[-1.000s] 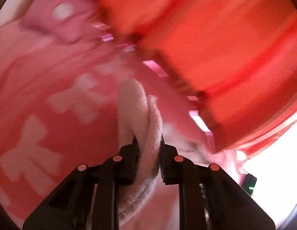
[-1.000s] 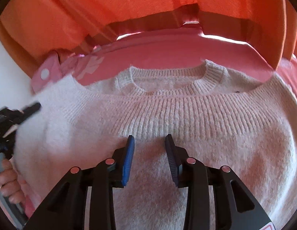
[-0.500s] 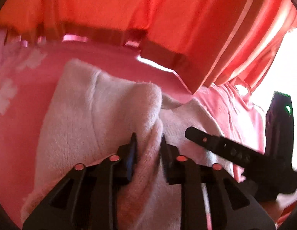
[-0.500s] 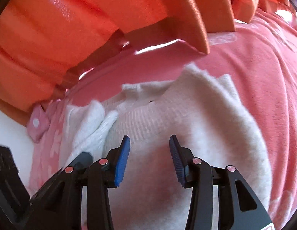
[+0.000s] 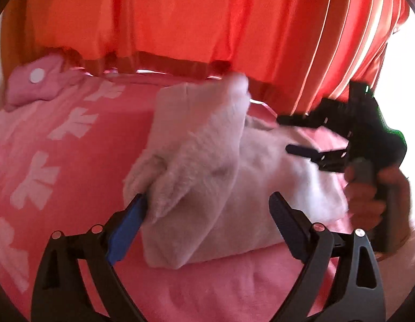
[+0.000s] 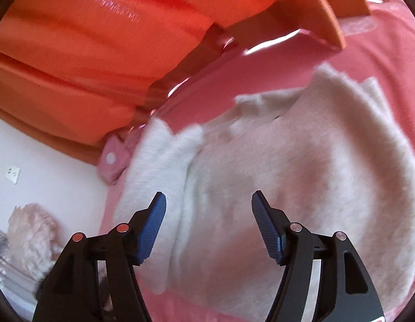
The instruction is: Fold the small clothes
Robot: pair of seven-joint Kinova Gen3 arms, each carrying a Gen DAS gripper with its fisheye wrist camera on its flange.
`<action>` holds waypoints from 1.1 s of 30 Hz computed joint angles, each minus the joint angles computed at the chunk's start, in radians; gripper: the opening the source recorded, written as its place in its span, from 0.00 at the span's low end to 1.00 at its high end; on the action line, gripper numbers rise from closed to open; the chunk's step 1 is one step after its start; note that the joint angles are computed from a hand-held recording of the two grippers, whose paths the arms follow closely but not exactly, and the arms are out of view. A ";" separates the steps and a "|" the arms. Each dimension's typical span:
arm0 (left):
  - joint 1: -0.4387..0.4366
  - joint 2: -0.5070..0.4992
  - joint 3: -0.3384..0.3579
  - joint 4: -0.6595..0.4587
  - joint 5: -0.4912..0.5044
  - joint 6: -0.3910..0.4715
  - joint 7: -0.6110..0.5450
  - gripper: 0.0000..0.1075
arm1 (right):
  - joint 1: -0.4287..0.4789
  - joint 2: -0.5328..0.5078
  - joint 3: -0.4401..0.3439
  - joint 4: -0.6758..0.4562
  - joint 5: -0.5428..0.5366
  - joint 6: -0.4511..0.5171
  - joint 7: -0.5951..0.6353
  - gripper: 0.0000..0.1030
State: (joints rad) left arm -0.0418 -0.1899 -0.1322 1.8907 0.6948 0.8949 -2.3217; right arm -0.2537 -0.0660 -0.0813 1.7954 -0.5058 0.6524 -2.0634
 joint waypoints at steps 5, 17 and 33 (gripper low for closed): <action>0.074 -0.101 -0.068 0.070 0.081 -0.125 -0.085 0.84 | -0.024 0.015 -0.025 -0.036 0.013 -0.007 0.021 0.67; -0.104 0.143 -0.110 -0.065 0.188 0.199 0.121 0.88 | -0.060 0.066 -0.049 -0.098 0.128 0.021 -0.081 0.69; 0.046 -0.027 0.120 0.050 -0.114 -0.066 -0.086 0.87 | 0.078 0.179 -0.034 -0.089 -0.354 0.143 0.341 0.79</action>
State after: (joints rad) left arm 0.0044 -0.2165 -0.0123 1.9411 0.5804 0.8293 -2.4073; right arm -0.1761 0.1127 -0.1149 1.7062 -0.8599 0.7958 -1.7221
